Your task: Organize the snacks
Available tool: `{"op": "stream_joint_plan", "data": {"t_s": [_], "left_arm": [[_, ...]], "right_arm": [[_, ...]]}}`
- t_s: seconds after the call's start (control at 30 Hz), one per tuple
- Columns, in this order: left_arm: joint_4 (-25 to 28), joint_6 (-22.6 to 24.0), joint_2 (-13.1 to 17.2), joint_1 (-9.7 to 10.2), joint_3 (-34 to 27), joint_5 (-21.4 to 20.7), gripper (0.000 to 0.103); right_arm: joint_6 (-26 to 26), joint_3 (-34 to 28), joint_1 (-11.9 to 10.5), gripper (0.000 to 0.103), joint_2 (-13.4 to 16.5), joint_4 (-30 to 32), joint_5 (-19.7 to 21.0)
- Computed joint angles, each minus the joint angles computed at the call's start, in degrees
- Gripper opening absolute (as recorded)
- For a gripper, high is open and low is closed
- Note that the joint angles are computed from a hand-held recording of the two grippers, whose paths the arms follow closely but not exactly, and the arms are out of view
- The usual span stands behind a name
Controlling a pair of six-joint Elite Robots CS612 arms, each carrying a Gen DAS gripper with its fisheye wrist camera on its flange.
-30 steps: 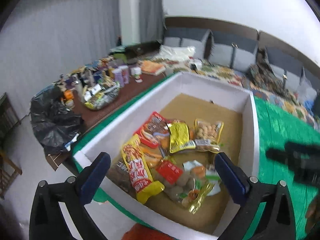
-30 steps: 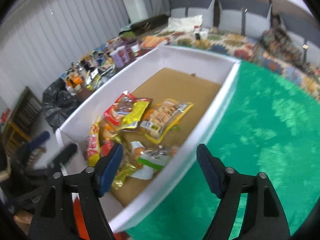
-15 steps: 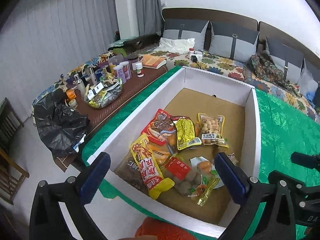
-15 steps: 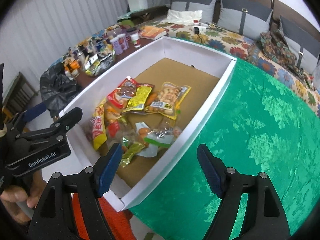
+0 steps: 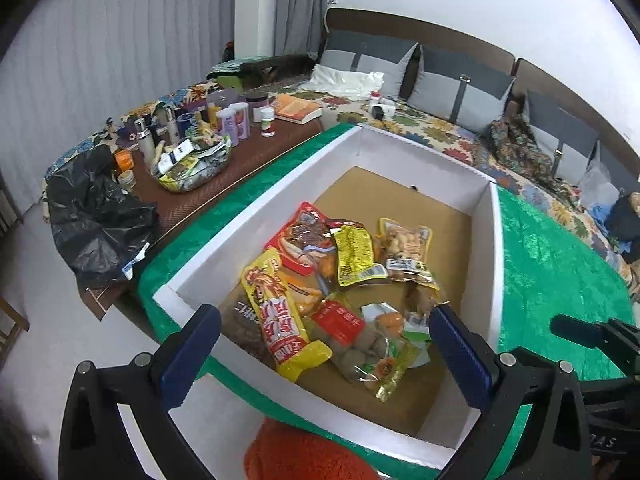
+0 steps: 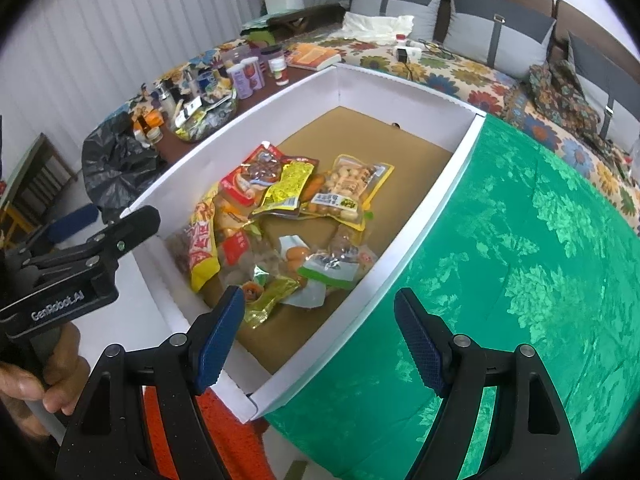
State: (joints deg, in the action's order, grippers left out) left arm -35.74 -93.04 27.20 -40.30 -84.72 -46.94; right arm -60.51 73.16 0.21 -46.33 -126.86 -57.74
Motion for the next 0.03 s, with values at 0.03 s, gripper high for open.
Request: {"op": "stream_joint_plan", "data": {"t_s": [0.03], "left_arm": [[0.11, 0.35, -0.13, -0.1, 0.2, 0.26, 0.103]], "right_arm": [[-0.1, 0.03, 0.03, 0.08, -0.04, 0.12, 0.02]]}}
